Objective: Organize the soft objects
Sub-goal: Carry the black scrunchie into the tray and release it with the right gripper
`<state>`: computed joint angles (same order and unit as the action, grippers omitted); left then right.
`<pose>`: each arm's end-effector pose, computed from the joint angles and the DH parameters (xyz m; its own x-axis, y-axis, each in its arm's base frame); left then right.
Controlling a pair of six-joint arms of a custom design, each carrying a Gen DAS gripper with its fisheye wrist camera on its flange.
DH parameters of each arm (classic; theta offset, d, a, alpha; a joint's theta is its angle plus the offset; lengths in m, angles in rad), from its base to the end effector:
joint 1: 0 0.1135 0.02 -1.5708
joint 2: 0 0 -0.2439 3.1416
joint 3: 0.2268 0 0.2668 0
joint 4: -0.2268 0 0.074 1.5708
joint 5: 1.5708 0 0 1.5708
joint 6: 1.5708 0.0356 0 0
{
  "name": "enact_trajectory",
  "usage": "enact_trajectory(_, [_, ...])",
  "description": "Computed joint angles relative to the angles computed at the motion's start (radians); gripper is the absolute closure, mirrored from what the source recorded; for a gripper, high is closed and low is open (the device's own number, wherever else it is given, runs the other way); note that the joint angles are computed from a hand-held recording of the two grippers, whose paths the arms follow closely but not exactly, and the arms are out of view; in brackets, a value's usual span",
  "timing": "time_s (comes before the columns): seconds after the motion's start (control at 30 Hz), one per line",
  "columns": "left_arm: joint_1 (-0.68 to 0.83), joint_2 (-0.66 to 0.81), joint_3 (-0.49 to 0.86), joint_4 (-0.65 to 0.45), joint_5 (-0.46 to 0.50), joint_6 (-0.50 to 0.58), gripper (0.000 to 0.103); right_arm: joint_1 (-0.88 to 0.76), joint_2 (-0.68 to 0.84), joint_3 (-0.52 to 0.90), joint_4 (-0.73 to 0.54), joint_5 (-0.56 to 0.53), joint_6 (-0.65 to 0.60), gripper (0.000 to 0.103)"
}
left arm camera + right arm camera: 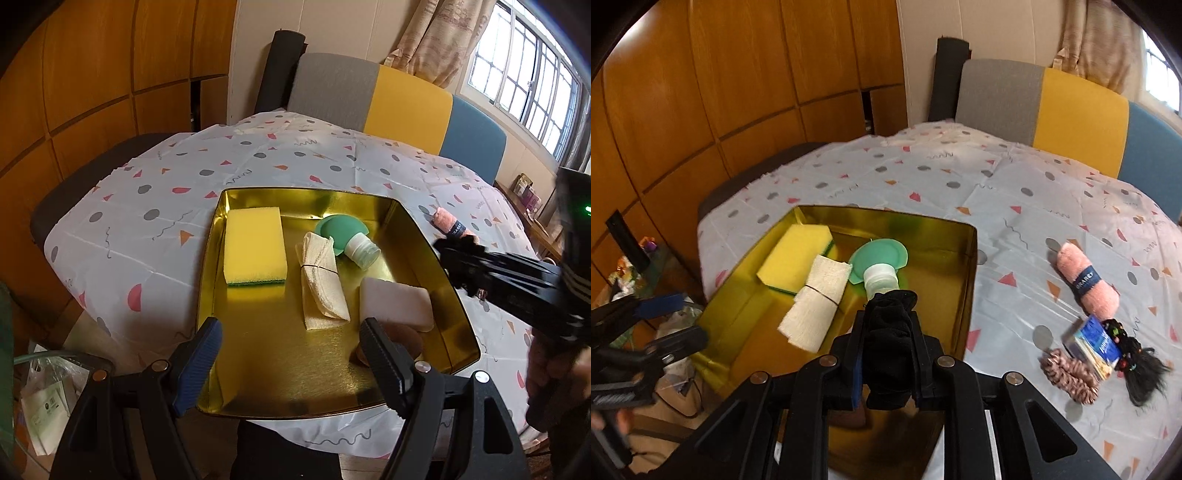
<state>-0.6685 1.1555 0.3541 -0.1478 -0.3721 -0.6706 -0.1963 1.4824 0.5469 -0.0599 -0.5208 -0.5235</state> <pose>0.1712 -0.1187 0.1045 -0.7554 -0.1411 -0.6399 -0.0743 0.9887 -0.1303 0.2566 -0.0330 0.0948 -0.6645 -0.3100 -0.6800 -0.4948 0.8644 0.0895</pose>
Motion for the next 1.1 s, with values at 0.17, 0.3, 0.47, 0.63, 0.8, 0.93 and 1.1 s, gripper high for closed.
enact_trajectory(0.17, [-0.011, -0.032, -0.009, -0.02, -0.033, -0.002, 0.025, 0.042, 0.079, 0.033, 0.04, 0.041, 0.04, 0.084])
enact_trajectory(0.3, [-0.007, -0.032, -0.01, -0.019, -0.036, 0.002, 0.025, 0.07, 0.134, 0.059, 0.068, 0.091, 0.063, 0.083])
enact_trajectory(0.47, [-0.009, -0.022, -0.009, -0.019, -0.038, 0.003, 0.025, 0.115, 0.225, 0.112, 0.093, 0.167, 0.09, 0.081])
enact_trajectory(0.63, [-0.005, -0.022, -0.011, -0.022, -0.039, 0.004, 0.025, 0.135, 0.31, 0.157, 0.106, 0.208, 0.108, 0.077])
enact_trajectory(0.8, [-0.005, -0.022, -0.011, -0.025, -0.043, 0.006, 0.025, 0.14, 0.337, 0.161, 0.12, 0.219, 0.11, 0.076])
enact_trajectory(0.93, [-0.017, -0.008, -0.004, -0.025, -0.049, 0.003, 0.025, 0.134, 0.345, 0.164, 0.127, 0.209, 0.123, 0.068])
enact_trajectory(1.1, [-0.023, 0.001, 0.002, -0.025, -0.052, 0.002, 0.025, 0.121, 0.319, 0.149, 0.125, 0.185, 0.124, 0.055])
